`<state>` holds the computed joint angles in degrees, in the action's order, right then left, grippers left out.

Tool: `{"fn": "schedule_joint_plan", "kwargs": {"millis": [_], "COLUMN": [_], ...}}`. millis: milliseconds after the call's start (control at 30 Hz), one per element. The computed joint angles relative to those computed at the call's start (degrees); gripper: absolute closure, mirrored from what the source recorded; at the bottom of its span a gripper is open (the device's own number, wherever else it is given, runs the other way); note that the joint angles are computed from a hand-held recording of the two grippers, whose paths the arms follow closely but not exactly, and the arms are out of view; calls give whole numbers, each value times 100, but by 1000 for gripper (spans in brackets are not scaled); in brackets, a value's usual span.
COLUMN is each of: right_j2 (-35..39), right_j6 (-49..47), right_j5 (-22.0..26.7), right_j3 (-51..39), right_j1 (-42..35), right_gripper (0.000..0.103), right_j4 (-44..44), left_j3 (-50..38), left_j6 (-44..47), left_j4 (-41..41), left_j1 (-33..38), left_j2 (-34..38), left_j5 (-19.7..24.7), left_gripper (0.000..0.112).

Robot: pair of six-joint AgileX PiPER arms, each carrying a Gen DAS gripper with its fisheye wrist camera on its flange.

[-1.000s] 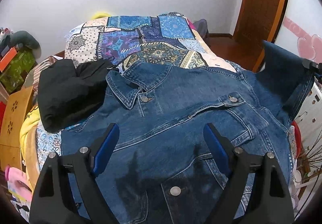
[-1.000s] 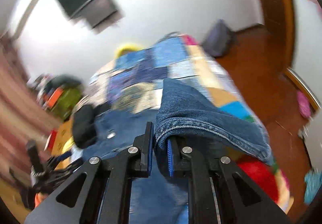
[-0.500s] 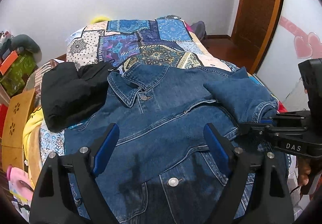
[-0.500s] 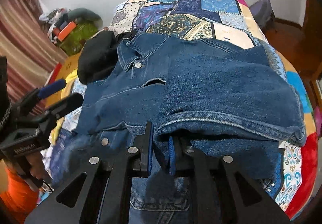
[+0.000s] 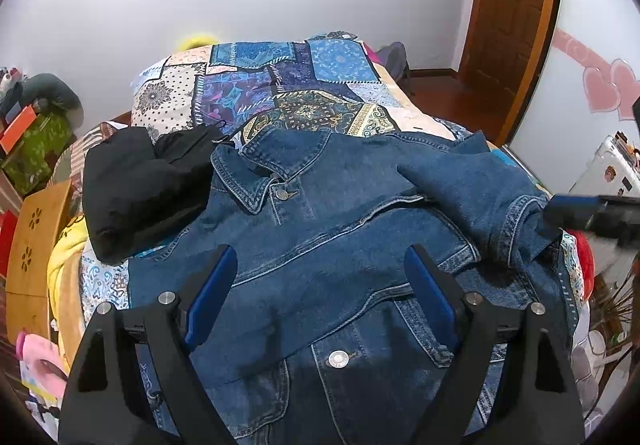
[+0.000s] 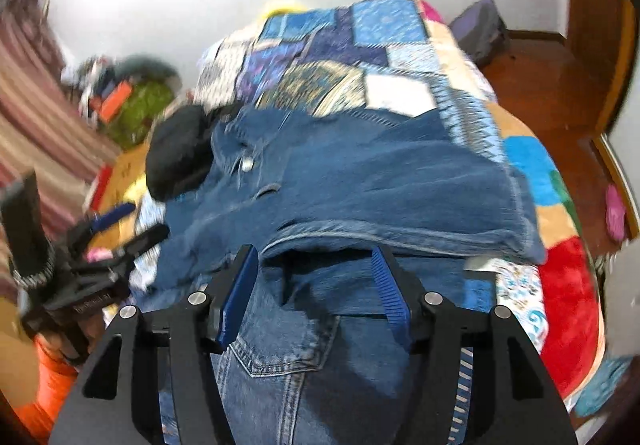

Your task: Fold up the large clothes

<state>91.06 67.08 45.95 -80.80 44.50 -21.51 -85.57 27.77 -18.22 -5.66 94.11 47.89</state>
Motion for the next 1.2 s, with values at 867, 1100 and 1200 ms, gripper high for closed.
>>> {"fn": "schedule_joint_plan", "kwargs": {"millis": [867, 1100, 1200], "right_j2": [-702, -514, -504], "right_j6": [-784, -1745, -1098], "right_j5": [-2496, -3063, -3019], "right_j3": [2639, 2848, 2808], "right_j1": [-2185, -2386, -2317], "right_gripper": [44, 44, 55], "right_j4": [3046, 3986, 3283], "left_j3": [-440, -492, -488], "left_j6": [-523, -449, -416], "left_j4": [378, 225, 132], "left_j1": [-454, -341, -257], "left_j2": [685, 812, 825], "left_j5": [170, 217, 227], "left_gripper": [27, 27, 27]}}
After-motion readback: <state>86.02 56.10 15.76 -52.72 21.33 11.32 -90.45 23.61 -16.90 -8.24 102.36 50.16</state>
